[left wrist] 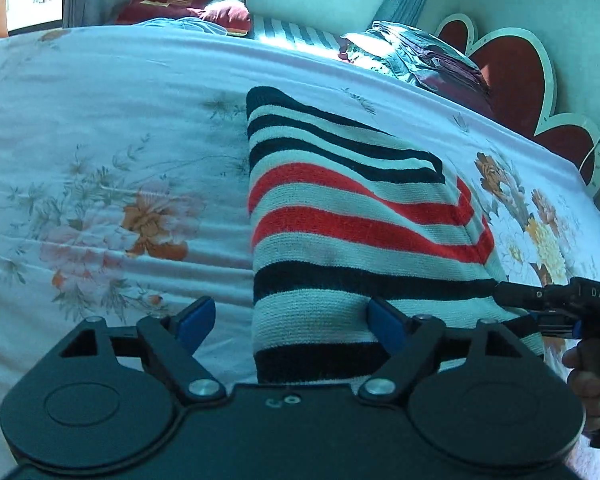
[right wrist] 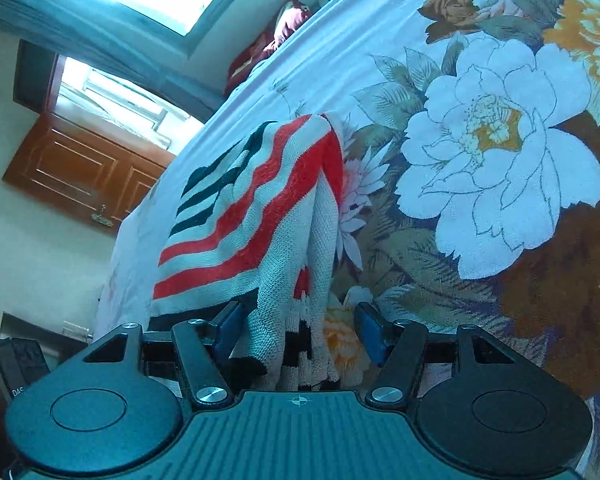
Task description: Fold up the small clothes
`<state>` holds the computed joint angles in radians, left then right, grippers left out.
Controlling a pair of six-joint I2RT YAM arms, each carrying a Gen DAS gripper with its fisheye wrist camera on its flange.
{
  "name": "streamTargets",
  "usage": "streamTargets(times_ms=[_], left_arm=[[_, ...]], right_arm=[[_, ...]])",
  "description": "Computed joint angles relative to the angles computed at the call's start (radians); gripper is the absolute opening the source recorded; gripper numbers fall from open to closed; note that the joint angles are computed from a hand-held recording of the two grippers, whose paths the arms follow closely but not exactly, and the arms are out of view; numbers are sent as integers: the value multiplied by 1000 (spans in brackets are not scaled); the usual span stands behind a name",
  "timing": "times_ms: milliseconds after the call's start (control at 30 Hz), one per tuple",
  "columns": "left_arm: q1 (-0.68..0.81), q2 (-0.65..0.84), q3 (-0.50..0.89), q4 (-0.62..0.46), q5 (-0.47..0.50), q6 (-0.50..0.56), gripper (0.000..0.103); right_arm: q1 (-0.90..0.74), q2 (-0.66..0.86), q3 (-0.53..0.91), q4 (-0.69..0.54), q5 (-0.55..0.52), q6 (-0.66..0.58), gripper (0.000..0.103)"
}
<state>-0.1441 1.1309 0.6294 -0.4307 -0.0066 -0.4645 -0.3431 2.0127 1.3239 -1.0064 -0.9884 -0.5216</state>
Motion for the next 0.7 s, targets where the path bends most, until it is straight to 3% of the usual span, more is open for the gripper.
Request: streamTargets(times_ms=[300,400,433,467,700], left_arm=[[60,145,18,115,133,-18,89],[68,191,40,134,158,-9,84],[70,202,50,136,171,-1,78],[67,207,60,135,175,-1,71],[-47,182,111,68,11,108,49]], right_arm=[[34,66,81,-108,-26,-103,61],[65,4,26,-16,5,-66,59],[79,-38,-17,53,36,-41,47],[91,-77,-58,109,63,-27,44],[189,-405,-341,412,254,82,33]])
